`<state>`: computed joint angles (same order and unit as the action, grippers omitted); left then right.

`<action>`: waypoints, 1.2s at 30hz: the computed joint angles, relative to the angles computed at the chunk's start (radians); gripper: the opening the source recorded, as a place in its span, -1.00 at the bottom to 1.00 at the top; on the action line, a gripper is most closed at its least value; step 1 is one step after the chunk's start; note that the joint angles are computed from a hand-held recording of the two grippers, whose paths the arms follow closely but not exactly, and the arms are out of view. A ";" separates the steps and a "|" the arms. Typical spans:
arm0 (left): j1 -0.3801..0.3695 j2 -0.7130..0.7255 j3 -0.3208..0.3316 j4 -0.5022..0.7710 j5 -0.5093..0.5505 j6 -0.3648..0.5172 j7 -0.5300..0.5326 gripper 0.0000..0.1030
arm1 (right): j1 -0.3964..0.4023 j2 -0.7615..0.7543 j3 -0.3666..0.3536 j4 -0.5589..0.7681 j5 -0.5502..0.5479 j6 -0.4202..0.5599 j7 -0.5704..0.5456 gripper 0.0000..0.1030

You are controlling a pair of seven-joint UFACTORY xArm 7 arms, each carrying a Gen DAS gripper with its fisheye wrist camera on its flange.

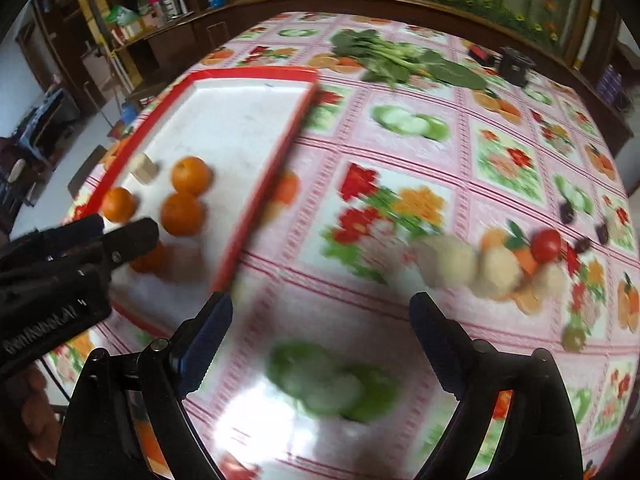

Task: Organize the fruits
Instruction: 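Grasp a square beige chunk with the left tool while the right tool grasps a small green fruit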

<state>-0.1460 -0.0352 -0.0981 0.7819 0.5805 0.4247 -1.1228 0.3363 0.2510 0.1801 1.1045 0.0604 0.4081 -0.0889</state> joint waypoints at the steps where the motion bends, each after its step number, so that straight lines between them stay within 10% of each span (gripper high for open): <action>1: -0.007 0.008 -0.008 0.012 -0.001 0.006 0.000 0.34 | 0.003 -0.018 -0.019 -0.025 -0.025 -0.009 0.020 0.76; 22: -0.256 0.297 0.003 0.350 -0.049 0.130 0.112 0.37 | -0.270 -0.144 -0.103 -0.228 0.242 -0.158 -0.294 0.76; 36: -0.281 0.497 0.051 0.559 -0.170 0.100 0.430 0.38 | -0.356 -0.077 -0.076 -0.150 0.440 -0.051 -0.498 0.76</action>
<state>-0.4265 0.4618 -0.0468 1.3411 0.4109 0.5246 -0.6931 -0.0198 0.1744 0.1046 0.9549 0.5007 0.3575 -0.5868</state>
